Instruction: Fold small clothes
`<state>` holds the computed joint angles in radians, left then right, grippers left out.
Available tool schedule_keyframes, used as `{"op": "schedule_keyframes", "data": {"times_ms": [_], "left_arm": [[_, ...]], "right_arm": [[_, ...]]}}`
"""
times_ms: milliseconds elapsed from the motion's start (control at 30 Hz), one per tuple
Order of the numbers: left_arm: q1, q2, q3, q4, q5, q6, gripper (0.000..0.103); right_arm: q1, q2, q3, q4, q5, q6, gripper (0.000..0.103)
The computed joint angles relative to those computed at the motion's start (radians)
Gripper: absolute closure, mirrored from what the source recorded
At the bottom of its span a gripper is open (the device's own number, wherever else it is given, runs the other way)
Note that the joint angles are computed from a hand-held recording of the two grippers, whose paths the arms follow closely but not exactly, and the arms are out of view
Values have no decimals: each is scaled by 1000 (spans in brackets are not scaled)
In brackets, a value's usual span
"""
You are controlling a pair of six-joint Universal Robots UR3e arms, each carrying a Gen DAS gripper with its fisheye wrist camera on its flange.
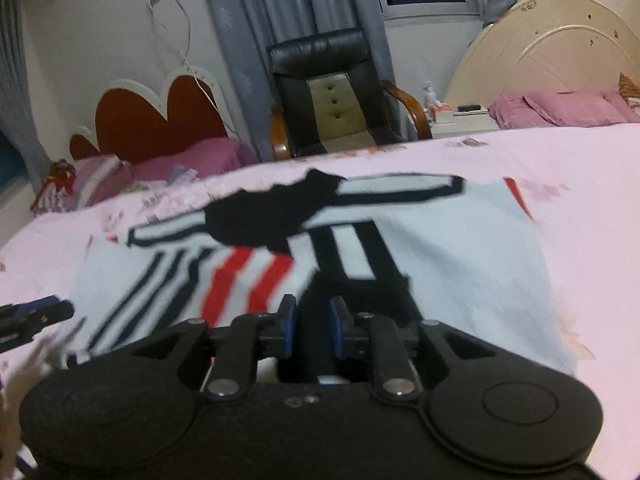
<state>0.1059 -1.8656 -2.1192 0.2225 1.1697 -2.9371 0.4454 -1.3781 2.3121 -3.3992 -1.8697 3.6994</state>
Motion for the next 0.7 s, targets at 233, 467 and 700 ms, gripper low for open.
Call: {"op": "schedule_keyframes", "data": {"times_ms": [233,467,700], "left_arm": [[-73,-235,373,-158,82,30,60],[-61,-335,455,-159,89,32,57],[-114,-268,359,-71,83,4,55]], "right_arm": [[-33,192,-209,12,103,-72,89],[-32,287,-295,14,77,-89,90],[12,308,-397,24,68,-116,85]]}}
